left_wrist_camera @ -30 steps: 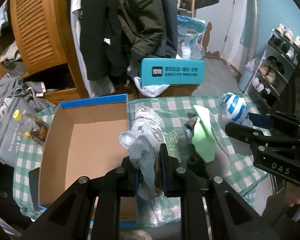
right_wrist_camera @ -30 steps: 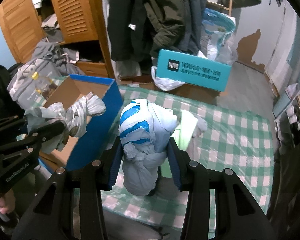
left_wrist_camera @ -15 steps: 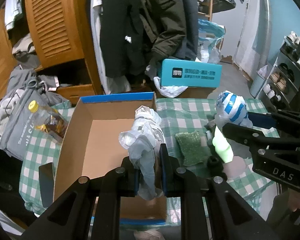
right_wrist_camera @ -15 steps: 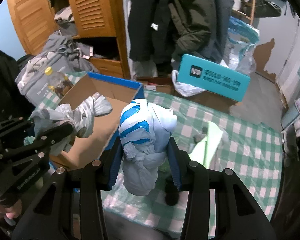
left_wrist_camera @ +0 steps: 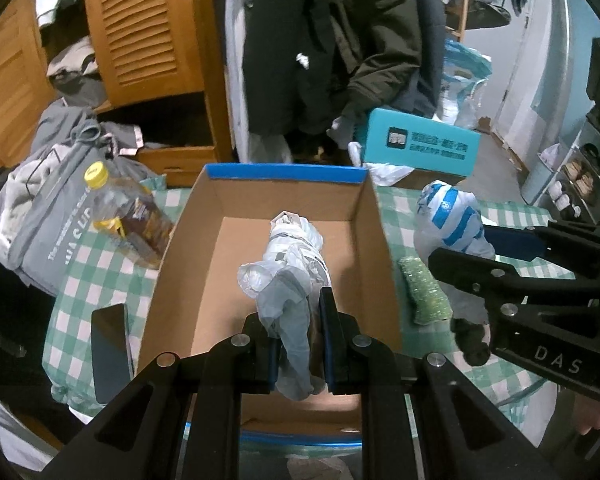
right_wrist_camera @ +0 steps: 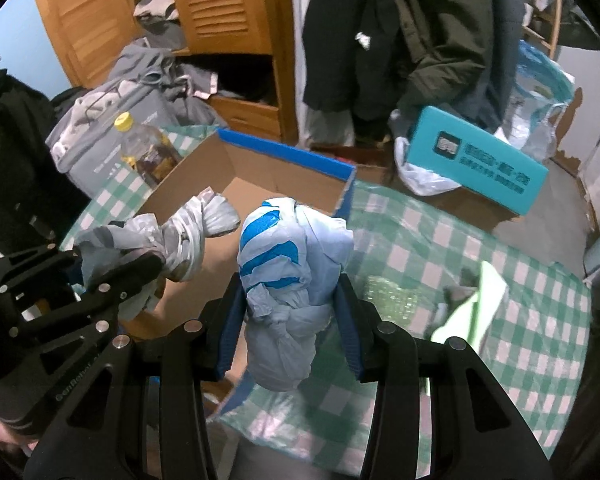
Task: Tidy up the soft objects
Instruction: 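Open both tools to drop the two socks into the cardboard box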
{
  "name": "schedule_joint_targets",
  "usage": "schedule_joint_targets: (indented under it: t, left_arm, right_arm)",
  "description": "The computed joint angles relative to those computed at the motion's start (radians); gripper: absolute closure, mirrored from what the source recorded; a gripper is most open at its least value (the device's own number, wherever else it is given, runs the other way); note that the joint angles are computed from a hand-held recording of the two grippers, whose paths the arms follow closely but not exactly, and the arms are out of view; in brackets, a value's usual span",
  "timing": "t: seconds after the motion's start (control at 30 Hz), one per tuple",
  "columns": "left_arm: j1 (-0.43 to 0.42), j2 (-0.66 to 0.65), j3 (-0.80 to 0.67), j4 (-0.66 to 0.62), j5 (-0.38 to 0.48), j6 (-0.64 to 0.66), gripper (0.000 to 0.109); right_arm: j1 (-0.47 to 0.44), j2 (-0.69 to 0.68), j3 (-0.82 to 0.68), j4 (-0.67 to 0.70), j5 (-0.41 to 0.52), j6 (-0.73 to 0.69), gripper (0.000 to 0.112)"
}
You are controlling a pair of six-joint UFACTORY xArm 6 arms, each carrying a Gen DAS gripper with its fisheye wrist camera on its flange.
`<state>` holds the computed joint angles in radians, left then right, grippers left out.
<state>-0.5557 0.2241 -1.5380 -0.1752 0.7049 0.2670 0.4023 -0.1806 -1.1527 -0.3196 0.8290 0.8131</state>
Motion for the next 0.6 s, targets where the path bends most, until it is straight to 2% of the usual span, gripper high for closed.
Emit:
schedule_joint_targets:
  t: [0.6]
  left_arm:
    - [0.046, 0.088, -0.039, 0.063, 0.035, -0.056, 0.092]
  right_arm:
    - [0.000, 0.204, -0.126, 0.186, -0.024, -0.131, 0.069]
